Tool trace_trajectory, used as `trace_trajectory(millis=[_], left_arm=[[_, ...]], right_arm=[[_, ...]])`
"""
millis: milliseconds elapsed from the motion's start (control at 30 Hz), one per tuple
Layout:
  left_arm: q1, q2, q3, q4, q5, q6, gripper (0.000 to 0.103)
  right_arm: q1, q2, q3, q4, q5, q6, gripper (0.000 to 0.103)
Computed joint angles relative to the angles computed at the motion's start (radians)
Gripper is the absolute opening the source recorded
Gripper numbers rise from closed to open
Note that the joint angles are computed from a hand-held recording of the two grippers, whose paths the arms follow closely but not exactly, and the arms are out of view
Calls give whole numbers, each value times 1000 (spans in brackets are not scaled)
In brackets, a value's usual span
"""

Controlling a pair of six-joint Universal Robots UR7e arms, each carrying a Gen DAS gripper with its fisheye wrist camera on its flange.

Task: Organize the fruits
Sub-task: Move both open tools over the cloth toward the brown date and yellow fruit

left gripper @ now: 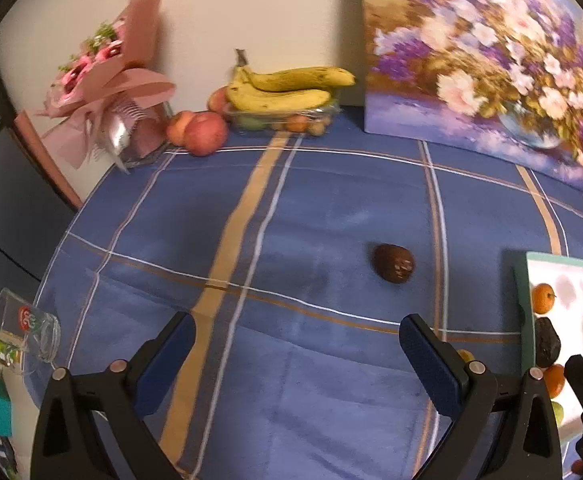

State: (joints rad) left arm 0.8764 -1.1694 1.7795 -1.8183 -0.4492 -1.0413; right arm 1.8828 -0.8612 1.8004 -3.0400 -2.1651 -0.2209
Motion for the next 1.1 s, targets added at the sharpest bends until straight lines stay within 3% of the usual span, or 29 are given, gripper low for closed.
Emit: trace_trajectory(millis=[200, 400, 600, 933, 1100], left_arm=[[7, -43, 18, 12, 13, -33, 103], [14, -63, 42, -67, 11, 20, 103], [29, -56, 68, -293, -11, 189, 103], [81, -15, 77, -585, -68, 331, 103], [103, -5, 68, -670, -121, 408, 103]], right_arm=[[12, 22, -14, 7, 49, -9, 95], [18, 33, -32, 28, 94, 0, 95], [21, 39, -44, 21, 150, 0, 95], [34, 83, -87, 63, 125, -20, 95], [37, 99, -102, 87, 107, -24, 95]])
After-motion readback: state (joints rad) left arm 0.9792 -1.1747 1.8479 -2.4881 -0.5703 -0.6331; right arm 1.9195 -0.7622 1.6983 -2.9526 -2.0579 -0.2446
